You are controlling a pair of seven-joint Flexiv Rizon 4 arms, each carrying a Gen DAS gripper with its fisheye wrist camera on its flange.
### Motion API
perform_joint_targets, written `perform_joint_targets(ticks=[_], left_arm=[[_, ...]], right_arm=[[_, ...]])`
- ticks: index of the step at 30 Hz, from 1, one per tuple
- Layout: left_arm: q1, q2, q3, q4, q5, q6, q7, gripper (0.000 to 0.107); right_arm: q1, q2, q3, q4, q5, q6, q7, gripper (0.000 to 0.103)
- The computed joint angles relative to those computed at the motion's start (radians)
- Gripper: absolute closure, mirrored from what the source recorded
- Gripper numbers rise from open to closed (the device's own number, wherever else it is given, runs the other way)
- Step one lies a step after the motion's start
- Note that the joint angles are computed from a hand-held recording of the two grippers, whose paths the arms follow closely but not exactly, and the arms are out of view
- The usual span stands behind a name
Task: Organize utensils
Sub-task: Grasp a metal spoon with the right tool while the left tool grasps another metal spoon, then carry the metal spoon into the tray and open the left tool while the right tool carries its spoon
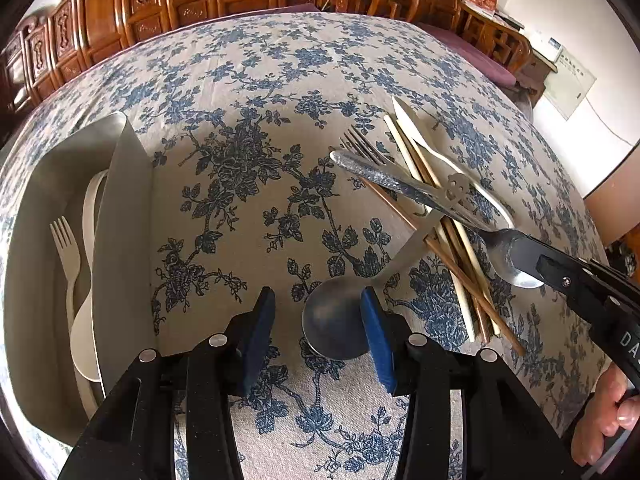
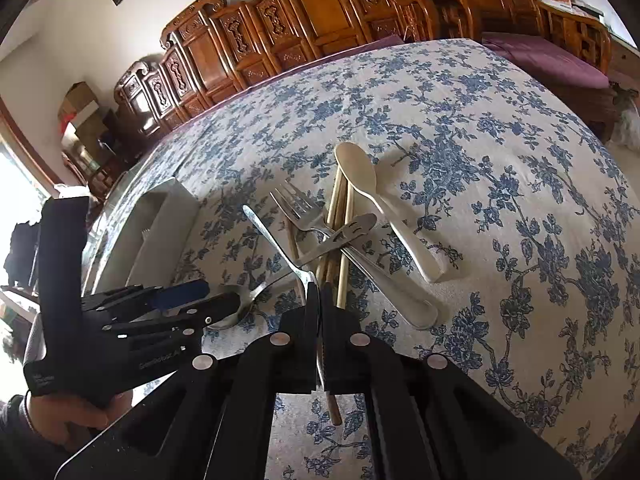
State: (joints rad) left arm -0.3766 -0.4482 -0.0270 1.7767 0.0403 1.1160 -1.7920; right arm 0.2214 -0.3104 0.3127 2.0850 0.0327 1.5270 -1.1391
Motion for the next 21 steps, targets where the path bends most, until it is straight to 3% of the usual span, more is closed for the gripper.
perform_joint_targets(ticks=[2, 6, 11, 15, 21], left_arm=[[-0.003, 0.003, 0.0, 0.004, 0.006, 0.002, 0.002, 0.067], [0.002, 0.015, -0.014, 0.027, -0.008, 0.01, 0.013, 0.083], [-0.013, 0.027, -0.003, 0.037, 0.006, 0.013, -0.006, 0.092], [0.011, 0.053, -0.036, 0.078, -0.03, 0.064, 0.035, 0.104], [-0.05, 0.09, 0.026, 0.076, 0.064, 0.057, -0.039, 0.106]], right_arm=[[0.003, 0.001, -0.004, 0.002, 0.0, 0.001, 0.004, 0.1], [0.013, 0.001, -0.017, 0.008, -0.01, 0.008, 0.015, 0.1], [0.016, 0.003, -0.024, 0.015, -0.017, 0.019, 0.033, 0.1], [0.018, 0.004, -0.026, 0.018, -0.027, 0.026, 0.041, 0.1], [0.036, 0.009, -0.049, 0.028, -0.051, 0.054, 0.073, 0.1]])
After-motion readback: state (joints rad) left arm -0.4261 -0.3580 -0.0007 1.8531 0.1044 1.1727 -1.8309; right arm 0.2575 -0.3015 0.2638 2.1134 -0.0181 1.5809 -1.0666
